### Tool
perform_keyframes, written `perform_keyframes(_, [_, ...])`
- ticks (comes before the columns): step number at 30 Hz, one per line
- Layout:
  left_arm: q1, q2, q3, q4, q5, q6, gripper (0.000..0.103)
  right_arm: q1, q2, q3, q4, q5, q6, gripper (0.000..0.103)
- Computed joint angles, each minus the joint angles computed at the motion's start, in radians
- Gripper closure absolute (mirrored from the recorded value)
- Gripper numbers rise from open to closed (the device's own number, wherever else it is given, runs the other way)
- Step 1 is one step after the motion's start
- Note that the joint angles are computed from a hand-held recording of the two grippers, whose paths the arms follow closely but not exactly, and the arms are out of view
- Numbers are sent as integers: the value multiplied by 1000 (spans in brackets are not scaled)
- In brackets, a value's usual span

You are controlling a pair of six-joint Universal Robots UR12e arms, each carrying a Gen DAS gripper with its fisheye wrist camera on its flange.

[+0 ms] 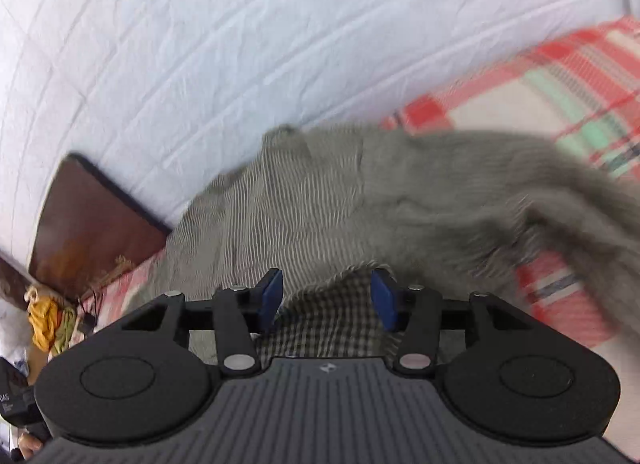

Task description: Fold clothes

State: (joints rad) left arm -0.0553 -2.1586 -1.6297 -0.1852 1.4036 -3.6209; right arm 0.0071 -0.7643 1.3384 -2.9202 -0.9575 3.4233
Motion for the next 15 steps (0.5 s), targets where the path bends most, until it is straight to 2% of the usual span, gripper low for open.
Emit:
perform_keyframes(2, [1,32,-32,22,31,18,24,-13,-34,46,-42,11,8,48])
perform_keyframes(4, [-7,70,-82,65,45,79,24,-26,-77,117,-112,36,-35,48])
perform_keyframes(7, [-26,130,-159,120,68,189,22,-46,-154,253,-192,100,-149,46])
perform_keyframes(9, [-61,168,-206,108,122,269,20,-57,-207,349,-210,121,-240,43])
perform_keyframes(11, [-97,194,-251,90,179,322,20,-61,-251,437,-237,101,-331,43])
perform_keyframes(15, [-152,205,-326,137,253,355,20,-51,-303,563,-305,-25,-479,43])
